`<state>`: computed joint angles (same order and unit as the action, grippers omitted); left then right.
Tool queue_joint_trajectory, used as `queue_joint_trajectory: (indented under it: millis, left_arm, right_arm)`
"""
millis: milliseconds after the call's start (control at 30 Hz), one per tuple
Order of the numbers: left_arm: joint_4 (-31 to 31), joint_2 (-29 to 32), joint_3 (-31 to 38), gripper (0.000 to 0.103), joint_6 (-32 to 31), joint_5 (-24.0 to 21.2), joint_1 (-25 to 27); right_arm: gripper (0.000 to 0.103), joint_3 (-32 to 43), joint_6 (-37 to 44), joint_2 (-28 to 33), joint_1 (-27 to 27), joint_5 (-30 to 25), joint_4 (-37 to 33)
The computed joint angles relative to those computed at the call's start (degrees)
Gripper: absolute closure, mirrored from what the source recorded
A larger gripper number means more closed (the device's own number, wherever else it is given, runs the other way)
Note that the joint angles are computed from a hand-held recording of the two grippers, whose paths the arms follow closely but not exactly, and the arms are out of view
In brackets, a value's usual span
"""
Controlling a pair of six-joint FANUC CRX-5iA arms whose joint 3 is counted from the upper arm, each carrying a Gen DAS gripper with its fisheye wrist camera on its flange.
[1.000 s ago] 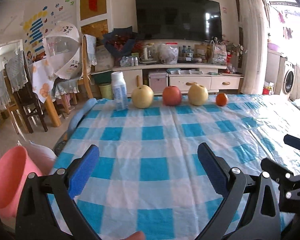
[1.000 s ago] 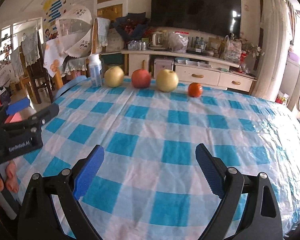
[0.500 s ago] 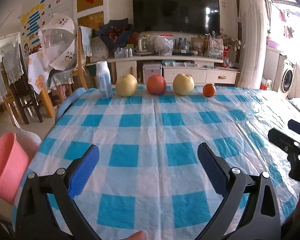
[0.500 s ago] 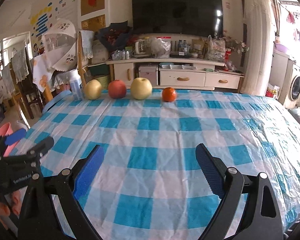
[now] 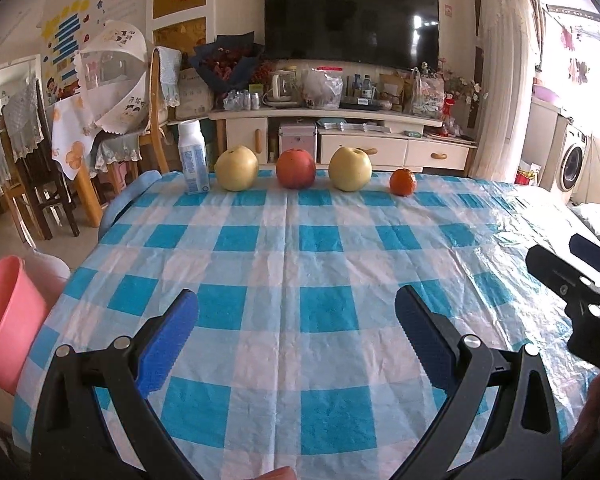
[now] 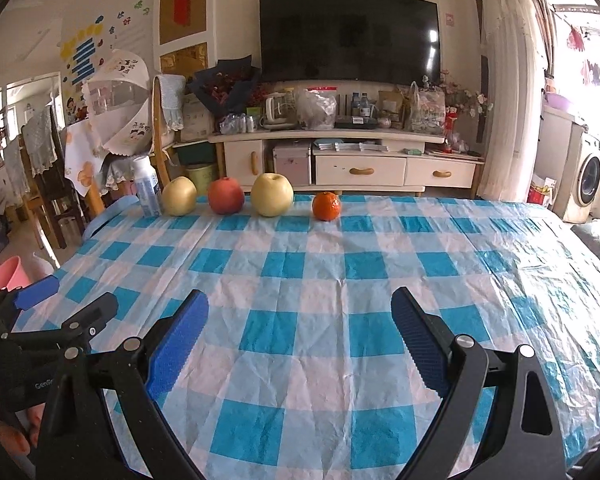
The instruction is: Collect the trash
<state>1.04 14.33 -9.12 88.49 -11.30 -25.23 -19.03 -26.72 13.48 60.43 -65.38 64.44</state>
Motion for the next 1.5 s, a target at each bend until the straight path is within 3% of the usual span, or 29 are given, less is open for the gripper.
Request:
queue_joint_trajectory:
  millis: [200,300,400,733,1167,1267,1500]
  left_arm:
    - [-4.95,0.20,1.85,0.004,3.72,-1.17,-0.55]
    - [-10.42,0.45,3.46,0.004,8.96,-2.13,-1.04]
    - [-9.05,1.09,3.61,0.004,7.81,-2.22,-0.84]
    - [-14.01,3.78,6.79,0.004,12.68,-4.47,-1.39]
    - [-13.44,4.51,7.17,0.004,12.36,-3.27,-1.14]
    - [-10.06,4.95,6.67,0.004,9.02,-2.68,-0.77]
    - [-8.68,5.76,6.93,0.004,7.67,-2.48,-0.72]
  right_arm:
    - [0.011,-0.62,-0.57,-0.18,-0.96,2.20,0.80]
    - [0.010,-0.89,-0.93,-0.13,-1.37,3.15,1.17]
    - [0.009,-0.73,-0.40,0.04,-1.78,4.01,0.38]
    - [0.009,-0.05,1.02,0.74,-2.95,6.59,-0.04]
    - [0.009,0.83,2.54,1.33,-3.71,8.35,-1.33]
    - [0.009,1.19,3.08,1.65,-3.79,8.46,-1.61]
    - [0.009,1.17,2.86,1.73,-3.97,8.88,-1.53]
